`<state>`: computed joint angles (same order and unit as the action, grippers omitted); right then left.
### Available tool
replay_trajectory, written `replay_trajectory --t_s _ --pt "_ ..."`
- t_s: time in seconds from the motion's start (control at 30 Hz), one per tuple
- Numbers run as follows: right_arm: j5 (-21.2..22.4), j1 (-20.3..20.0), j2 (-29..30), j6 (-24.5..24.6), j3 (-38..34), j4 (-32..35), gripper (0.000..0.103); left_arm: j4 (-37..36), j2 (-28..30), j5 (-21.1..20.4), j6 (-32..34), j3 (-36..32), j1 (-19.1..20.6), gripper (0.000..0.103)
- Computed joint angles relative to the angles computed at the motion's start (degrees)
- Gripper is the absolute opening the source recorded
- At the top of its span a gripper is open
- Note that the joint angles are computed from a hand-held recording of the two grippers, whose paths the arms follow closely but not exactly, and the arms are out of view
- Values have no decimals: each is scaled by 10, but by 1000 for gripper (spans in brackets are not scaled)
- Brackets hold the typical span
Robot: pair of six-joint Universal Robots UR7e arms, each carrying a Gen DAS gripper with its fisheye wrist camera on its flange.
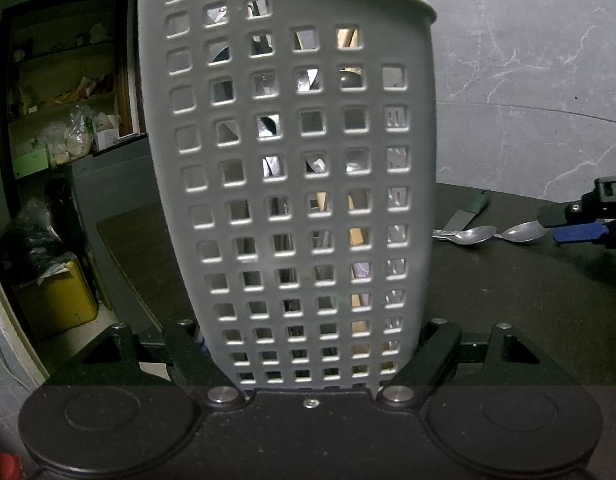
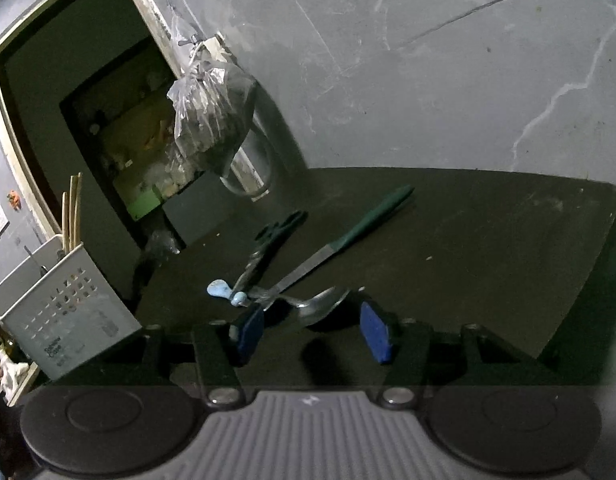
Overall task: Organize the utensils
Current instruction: 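Grasp a metal spoon with the right gripper and lift it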
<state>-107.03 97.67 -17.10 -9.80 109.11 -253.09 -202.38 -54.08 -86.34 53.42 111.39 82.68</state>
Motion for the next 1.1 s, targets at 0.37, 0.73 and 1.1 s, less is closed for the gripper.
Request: replay_trajectory --t_s 0.37,0.73,1.1 --pt "-99 21 24 98 -69 19 11 10 1 -5 -2 -8 3 81" --pt "-111 26 48 -4 -101 -54 3 10 4 -4 -3 -11 3 81" --pt "-87 62 84 -281 -189 -159 2 7 3 -2 -3 -8 2 81"
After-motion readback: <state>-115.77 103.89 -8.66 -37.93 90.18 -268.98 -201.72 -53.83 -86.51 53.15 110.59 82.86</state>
